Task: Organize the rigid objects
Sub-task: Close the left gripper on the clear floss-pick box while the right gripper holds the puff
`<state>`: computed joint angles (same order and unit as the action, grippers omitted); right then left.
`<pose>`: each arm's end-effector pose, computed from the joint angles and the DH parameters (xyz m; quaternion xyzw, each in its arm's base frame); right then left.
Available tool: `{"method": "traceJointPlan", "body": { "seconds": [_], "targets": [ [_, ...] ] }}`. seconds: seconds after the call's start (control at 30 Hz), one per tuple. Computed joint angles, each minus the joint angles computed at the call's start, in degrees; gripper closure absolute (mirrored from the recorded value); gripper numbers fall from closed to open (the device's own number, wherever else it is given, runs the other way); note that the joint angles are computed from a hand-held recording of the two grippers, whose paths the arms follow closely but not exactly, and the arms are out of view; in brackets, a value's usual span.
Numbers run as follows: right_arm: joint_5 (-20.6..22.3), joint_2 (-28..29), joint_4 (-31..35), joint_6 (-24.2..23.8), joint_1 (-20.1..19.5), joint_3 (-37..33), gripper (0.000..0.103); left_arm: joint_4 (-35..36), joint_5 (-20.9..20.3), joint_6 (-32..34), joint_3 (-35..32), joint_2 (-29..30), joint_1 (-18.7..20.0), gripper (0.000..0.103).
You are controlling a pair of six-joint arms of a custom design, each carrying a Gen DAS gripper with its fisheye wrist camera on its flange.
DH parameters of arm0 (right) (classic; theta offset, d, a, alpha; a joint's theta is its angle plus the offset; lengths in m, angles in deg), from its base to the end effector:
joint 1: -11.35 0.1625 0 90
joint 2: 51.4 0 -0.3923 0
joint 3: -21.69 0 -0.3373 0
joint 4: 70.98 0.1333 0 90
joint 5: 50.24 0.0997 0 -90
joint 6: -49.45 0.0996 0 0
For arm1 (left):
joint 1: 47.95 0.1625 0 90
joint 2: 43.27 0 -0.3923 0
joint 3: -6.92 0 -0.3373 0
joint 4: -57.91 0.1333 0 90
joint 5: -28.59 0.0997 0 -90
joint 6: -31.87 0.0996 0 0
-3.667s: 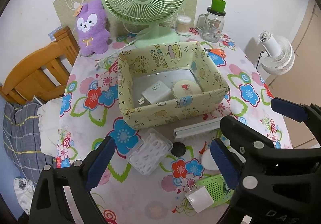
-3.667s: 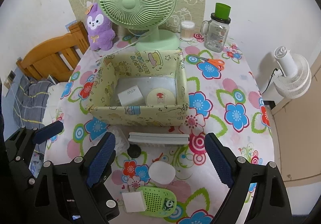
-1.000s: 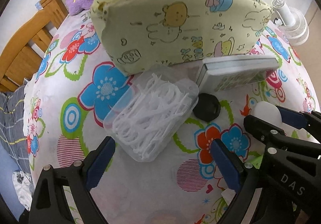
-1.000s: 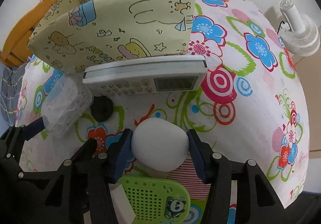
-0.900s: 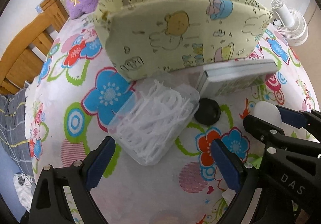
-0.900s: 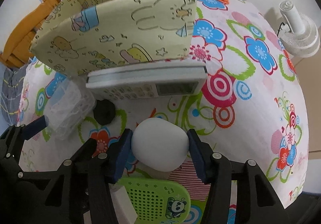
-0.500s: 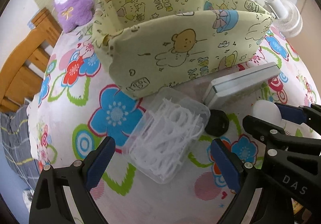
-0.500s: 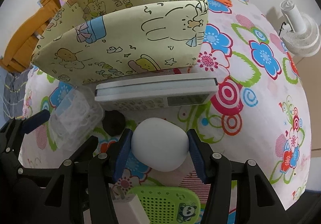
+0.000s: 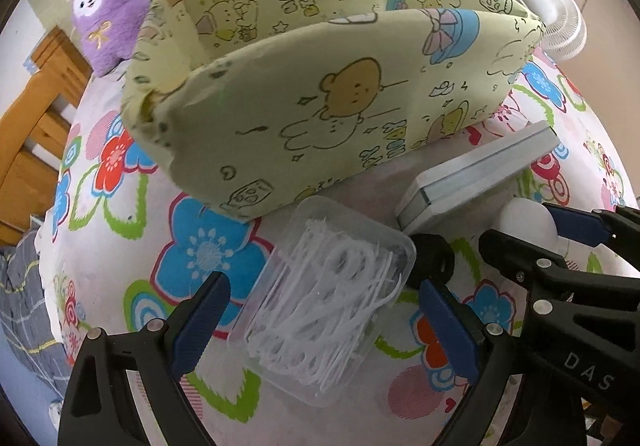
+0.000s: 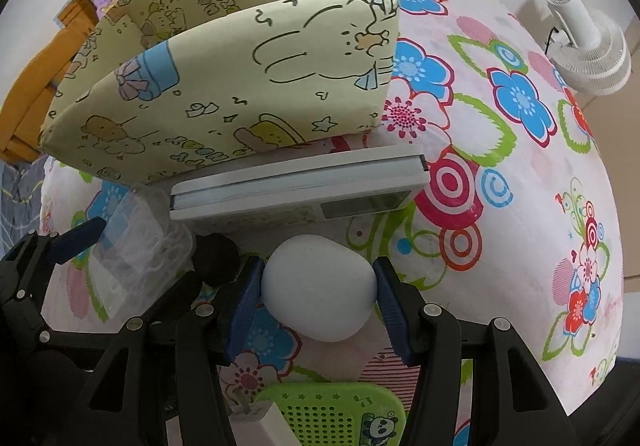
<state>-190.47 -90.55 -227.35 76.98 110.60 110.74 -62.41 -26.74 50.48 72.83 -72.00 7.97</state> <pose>0.1581 -0.6178 0.1193 -0.2024 -0.8751 0.2556 0.3577 -0.2360 -0.6878 0.0540 0.4388 0.8460 0.0166 0.3024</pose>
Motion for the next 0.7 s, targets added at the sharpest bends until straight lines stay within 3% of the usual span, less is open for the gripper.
{"method": "traceJointPlan", "body": {
  "seconds": [0.23, 0.4, 0.7],
  "targets": [
    [0.09, -0.12, 0.72, 0.59, -0.41, -0.09, 0.044, 1.98, -0.03, -0.27, -0.57, 0.20, -0.50, 0.018],
    [-0.07, 0.48, 1.26, 0.79, 0.27, -0.55, 0.044, 1.07, 0.88, -2.17, 2.37, -1.31, -1.36, 0.032],
    [-0.23, -0.19, 1.08, -0.28, 1.33, 0.72, 0.044, -0.92, 0.92, -7.06, 6.66, -3.90, -2.24, 0.036]
  ]
}}
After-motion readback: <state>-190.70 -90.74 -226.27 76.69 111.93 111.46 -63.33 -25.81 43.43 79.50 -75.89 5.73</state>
